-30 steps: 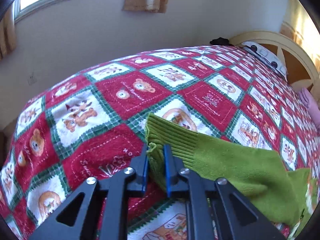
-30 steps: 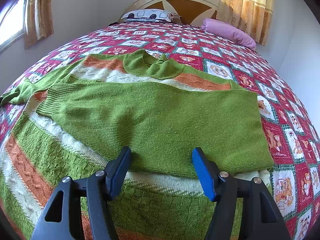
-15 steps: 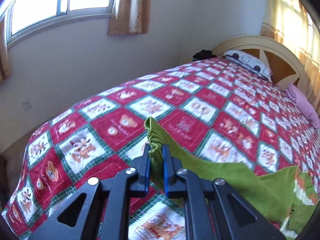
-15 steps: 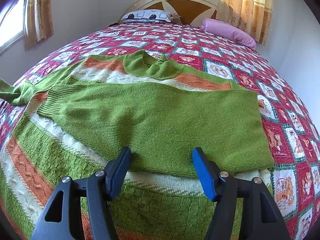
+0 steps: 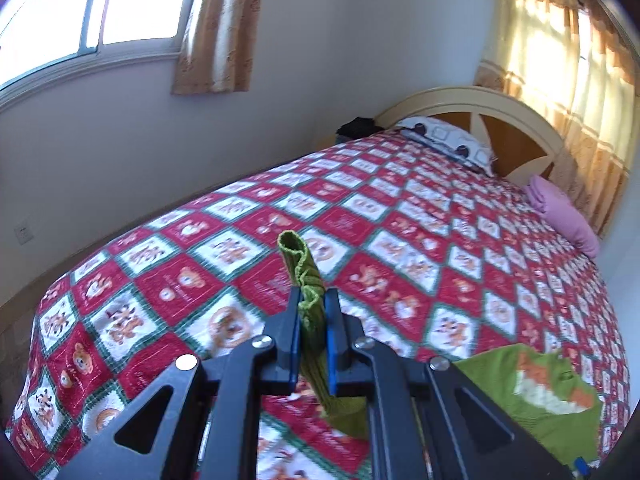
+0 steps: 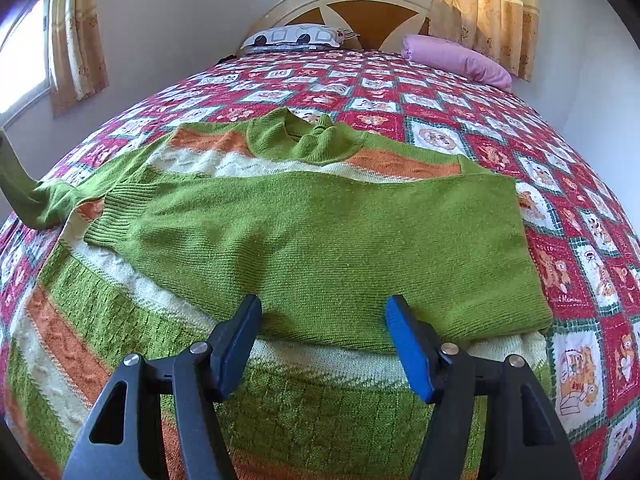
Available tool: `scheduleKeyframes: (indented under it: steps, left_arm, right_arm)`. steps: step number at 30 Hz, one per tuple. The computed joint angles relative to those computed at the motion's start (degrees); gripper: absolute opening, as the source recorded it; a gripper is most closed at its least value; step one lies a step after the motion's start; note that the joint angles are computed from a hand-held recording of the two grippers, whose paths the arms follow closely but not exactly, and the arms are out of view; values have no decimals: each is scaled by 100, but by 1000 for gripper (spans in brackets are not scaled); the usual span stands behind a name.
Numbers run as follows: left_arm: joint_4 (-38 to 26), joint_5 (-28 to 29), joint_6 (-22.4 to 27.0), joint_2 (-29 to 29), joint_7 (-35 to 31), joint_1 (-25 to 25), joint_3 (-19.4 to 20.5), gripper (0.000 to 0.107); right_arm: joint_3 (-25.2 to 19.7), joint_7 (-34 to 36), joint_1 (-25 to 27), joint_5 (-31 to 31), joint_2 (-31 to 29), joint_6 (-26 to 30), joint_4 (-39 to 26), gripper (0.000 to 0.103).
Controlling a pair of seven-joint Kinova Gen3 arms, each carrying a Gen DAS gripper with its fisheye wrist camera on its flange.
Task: Fold small clothes
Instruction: 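Move the left tool to the other sleeve cuff and close on it, then lift the sleeve with the left tool and lay it across the body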
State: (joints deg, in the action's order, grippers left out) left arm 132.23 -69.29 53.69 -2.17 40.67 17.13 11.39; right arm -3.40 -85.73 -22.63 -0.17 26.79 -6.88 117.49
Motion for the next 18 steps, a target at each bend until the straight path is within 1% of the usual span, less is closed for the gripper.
scheduleKeyframes:
  steps: [2,4,5,6,10,12,18]
  left_arm:
    - [-157,-11,78,-44,-143,49,57,11]
    - [-321,-43,185,-45,-261,102,125,11]
    - [-401,-64,226,-44,-314,129,148,11]
    - [-507,-84,285,-32,-388,164,180,11]
    - [-859,-98,367,-2,-619,301,254,11]
    - [-1020,-114,337,28,-741,352,270,11]
    - [-1483,-221,467,251,-960,613,331,11]
  right_arm:
    - [104,20,-115,-43,10,-1,-7,66]
    - [90,31,-89,-42,-4,-51,37,66]
    - [15,24,-9,-19,-7,-73,49,66]
    - [-103,4,114,17,-10,-89,59,66]
    - [-841,-223,901,302,0,-170,99,66]
    - [-1076,-357,1156,425,13,-210,113,66]
    - [-1513,-742,1673,776,30,-354,178,66]
